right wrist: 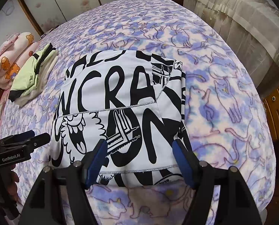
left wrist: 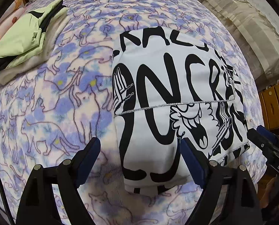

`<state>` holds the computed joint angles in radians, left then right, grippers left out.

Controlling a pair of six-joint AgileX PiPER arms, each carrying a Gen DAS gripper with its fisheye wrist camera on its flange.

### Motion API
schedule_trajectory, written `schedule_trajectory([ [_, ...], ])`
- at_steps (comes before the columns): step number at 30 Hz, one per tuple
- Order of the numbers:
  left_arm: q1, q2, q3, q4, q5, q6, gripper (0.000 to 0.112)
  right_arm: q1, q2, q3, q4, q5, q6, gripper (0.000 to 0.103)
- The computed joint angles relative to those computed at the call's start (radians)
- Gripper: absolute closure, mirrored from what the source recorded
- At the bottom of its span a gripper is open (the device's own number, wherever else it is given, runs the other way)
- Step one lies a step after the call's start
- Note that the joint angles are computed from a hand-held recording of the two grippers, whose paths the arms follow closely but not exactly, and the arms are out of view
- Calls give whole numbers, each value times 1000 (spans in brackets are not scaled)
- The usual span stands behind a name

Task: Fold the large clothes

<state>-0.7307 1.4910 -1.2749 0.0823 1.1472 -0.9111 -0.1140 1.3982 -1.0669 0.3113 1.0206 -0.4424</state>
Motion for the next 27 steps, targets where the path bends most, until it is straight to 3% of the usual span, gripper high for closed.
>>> schedule_trajectory([
  [6, 18, 7, 5, -57, -15, 39, 26, -5, 6, 2, 17, 9, -45, 8],
  [8, 25, 9, 9, -70, -24, 55, 26, -9, 5, 5, 25, 7, -60, 8],
  [11, 35, 13, 14, -90, -42, 70, 9, -11, 17, 4, 22, 2, -72, 8],
  [21, 111, 36, 73, -205, -176, 158, 10, -116, 162, -61, 90, -6, -166, 5],
  [27, 155, 75, 104, -270, -273, 241, 10, -230, 342, -175, 202, 106, -283, 4],
])
